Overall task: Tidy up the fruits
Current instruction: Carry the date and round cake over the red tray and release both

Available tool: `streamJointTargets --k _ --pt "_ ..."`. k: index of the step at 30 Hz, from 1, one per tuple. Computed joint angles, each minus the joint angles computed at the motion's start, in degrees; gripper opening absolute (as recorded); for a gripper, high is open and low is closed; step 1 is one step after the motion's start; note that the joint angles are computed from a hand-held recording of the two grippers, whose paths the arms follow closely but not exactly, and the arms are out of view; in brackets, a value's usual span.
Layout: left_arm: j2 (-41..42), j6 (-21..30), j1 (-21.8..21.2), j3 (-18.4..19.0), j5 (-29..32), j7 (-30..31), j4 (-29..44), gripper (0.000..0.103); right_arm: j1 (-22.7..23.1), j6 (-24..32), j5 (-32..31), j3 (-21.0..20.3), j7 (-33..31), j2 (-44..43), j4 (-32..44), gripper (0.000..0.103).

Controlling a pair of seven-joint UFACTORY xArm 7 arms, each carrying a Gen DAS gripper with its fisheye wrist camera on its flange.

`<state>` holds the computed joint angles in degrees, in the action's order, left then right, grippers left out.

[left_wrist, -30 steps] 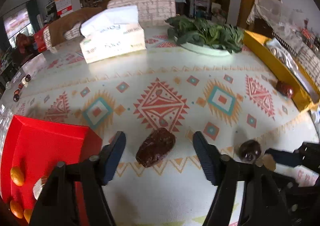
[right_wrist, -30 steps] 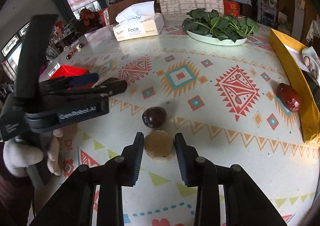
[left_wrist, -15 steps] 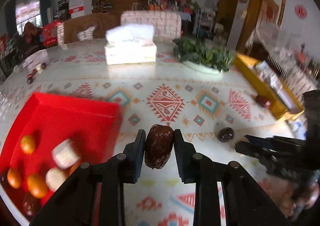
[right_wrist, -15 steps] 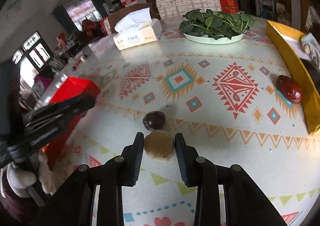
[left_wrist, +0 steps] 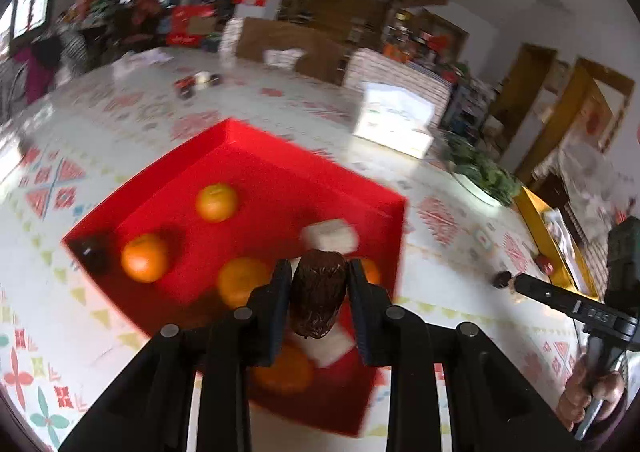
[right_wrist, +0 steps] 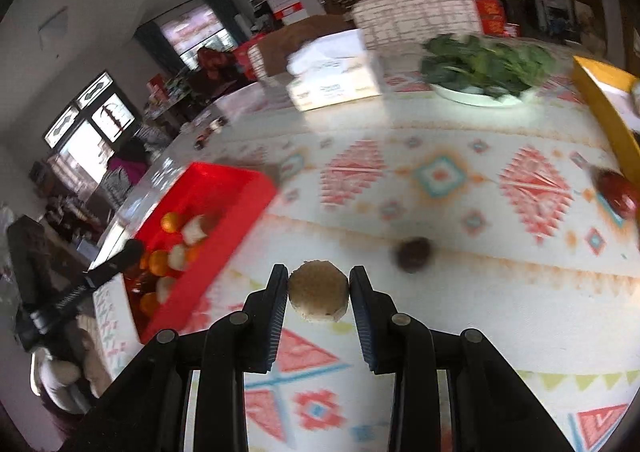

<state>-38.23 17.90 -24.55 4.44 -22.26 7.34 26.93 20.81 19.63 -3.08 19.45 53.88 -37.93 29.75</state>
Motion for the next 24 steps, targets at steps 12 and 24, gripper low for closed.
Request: streamJointTargets --k 12,24 --pt "0.77 -0.22 -0.25 4.61 -3.36 3.43 -1.35 0.030 -1.91 2.36 -13.22 4.58 2.47 29.40 26.82 0.035" --pt "-3.38 0.64 -0.27 6.90 -7.62 6.76 -2.09 0.054 5.71 8.60 -22.79 -2.65 8.15 42.34 39.68 0.035"
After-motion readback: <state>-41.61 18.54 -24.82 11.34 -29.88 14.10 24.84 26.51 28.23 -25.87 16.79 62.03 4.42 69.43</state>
